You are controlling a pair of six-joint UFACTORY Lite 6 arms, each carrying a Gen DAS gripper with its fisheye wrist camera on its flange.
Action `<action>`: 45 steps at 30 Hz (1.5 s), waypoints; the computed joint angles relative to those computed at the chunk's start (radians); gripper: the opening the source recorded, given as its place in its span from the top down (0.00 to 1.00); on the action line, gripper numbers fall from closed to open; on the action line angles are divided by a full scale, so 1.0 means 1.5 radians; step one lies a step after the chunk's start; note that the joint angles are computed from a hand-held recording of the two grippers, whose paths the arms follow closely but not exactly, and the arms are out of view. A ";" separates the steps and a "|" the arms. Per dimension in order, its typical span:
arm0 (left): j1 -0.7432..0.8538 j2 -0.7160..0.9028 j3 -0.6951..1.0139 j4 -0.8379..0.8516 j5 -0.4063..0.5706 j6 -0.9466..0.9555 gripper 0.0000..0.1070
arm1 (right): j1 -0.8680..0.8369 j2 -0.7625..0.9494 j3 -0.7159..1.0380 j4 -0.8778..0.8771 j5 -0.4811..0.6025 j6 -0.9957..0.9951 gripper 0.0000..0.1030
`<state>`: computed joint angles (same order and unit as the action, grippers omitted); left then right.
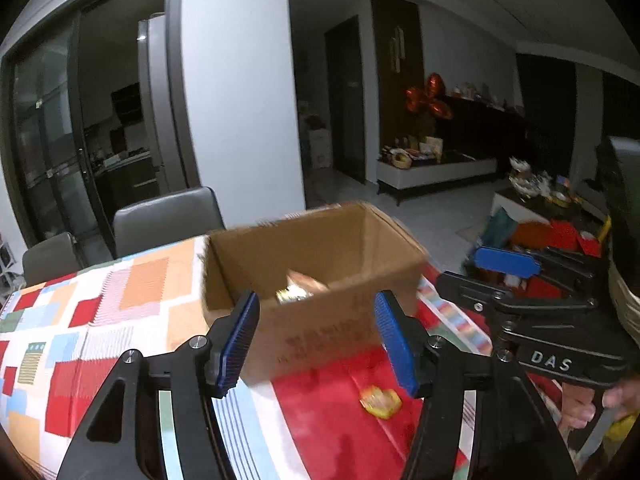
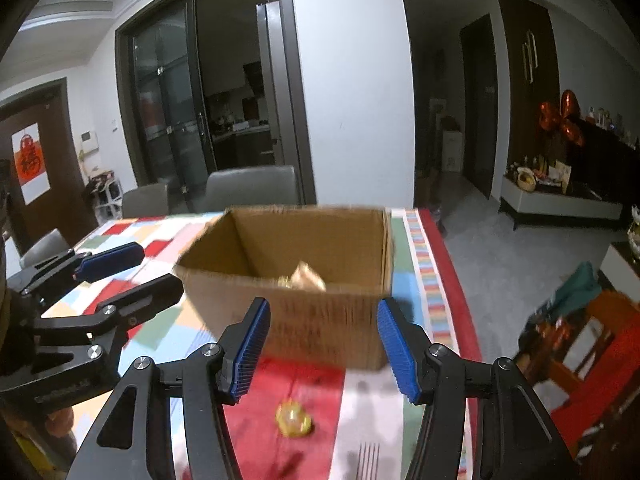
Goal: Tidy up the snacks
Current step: 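Grasp the blue-wrapped candy with the left tool while the right tool grasps the yellow jelly pouch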
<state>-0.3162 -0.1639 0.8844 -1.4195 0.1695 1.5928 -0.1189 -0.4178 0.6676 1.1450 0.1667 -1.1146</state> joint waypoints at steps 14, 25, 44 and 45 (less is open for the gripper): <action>-0.063 -0.135 -0.282 0.115 0.028 -0.094 0.52 | -0.090 -0.286 -0.261 -0.213 0.136 0.163 0.45; -0.096 -0.091 -0.351 0.062 0.058 -0.065 0.65 | -0.090 -0.324 -0.365 -0.256 0.154 0.190 0.45; -0.116 -0.006 -0.348 -0.186 0.039 0.168 0.79 | -0.072 -0.258 -0.400 -0.179 0.120 0.113 0.45; -0.110 -0.006 -0.345 -0.189 0.038 0.171 0.79 | -0.066 -0.251 -0.395 -0.179 0.114 0.115 0.45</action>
